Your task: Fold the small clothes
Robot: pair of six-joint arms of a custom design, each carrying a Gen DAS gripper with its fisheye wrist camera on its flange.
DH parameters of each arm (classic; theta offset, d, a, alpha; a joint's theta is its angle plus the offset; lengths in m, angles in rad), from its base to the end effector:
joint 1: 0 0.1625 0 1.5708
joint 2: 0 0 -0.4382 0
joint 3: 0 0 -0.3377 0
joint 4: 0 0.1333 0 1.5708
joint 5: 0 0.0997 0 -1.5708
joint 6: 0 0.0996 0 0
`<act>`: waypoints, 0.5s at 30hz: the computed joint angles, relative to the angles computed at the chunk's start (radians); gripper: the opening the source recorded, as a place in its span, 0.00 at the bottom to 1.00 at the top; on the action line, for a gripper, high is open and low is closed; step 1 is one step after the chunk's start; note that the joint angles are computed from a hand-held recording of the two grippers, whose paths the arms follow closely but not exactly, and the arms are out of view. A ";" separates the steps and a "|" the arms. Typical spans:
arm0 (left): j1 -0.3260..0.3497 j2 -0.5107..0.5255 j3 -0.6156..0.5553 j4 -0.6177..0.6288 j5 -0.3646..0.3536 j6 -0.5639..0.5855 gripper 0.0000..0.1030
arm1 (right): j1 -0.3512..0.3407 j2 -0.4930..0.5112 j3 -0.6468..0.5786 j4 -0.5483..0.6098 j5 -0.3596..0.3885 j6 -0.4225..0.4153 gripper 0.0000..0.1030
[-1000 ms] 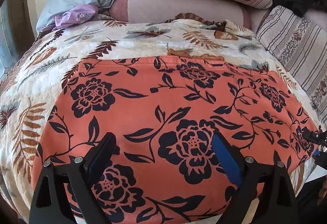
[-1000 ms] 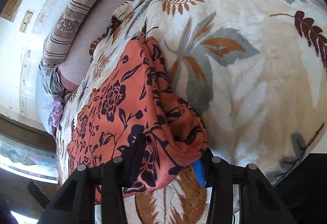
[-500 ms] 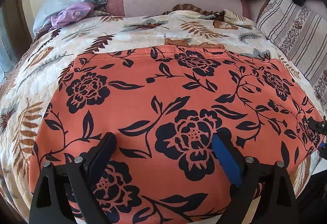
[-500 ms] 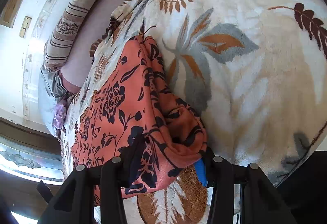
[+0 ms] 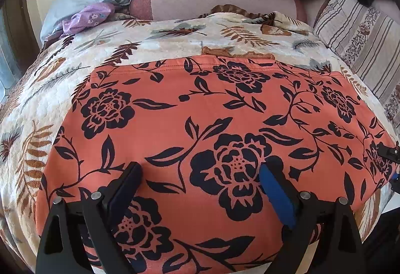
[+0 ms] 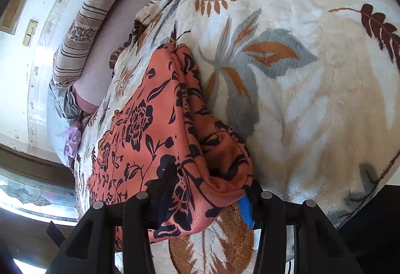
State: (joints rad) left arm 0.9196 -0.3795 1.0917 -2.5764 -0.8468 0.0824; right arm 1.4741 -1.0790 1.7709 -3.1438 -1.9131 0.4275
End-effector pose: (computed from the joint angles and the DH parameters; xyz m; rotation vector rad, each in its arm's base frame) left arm -0.3141 -0.7409 0.0616 0.7532 2.3441 -0.6099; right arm 0.0412 -0.6096 0.3505 -0.8991 -2.5144 1.3134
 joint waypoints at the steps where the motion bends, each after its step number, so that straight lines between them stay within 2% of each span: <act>1: 0.000 0.000 0.000 -0.001 0.001 0.002 0.92 | -0.001 0.000 -0.001 0.001 0.001 0.000 0.48; 4: -0.002 -0.003 0.007 -0.016 -0.002 0.007 0.92 | -0.004 0.001 -0.006 0.006 0.007 0.003 0.48; 6: -0.004 -0.012 0.030 -0.079 -0.016 0.030 0.92 | 0.000 0.002 -0.014 0.019 -0.004 -0.007 0.48; 7: -0.006 -0.014 0.038 -0.104 -0.023 0.044 0.92 | 0.013 0.006 -0.029 0.044 -0.042 -0.030 0.39; 8: -0.006 -0.014 0.040 -0.114 -0.024 0.055 0.92 | 0.026 0.010 -0.037 0.054 -0.084 -0.047 0.21; 10: -0.004 -0.002 0.016 -0.054 -0.006 0.045 0.92 | 0.054 0.016 -0.047 0.062 -0.151 -0.083 0.15; 11: -0.002 0.005 0.005 -0.022 0.003 0.032 0.92 | 0.071 0.019 -0.048 0.065 -0.190 -0.105 0.15; 13: -0.002 0.005 0.013 -0.047 0.004 0.044 0.92 | 0.081 0.014 -0.038 0.115 -0.232 -0.120 0.15; 14: -0.003 0.004 0.011 -0.041 0.003 0.043 0.92 | 0.071 0.004 -0.021 0.141 -0.221 -0.126 0.19; 15: -0.003 0.003 0.012 -0.041 -0.001 0.041 0.92 | 0.056 -0.016 0.009 0.125 -0.180 -0.134 0.22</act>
State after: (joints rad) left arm 0.9166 -0.3770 1.1034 -2.6172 -0.8478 0.1235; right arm 1.5297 -1.0947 1.7798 -3.0186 -2.0927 0.2934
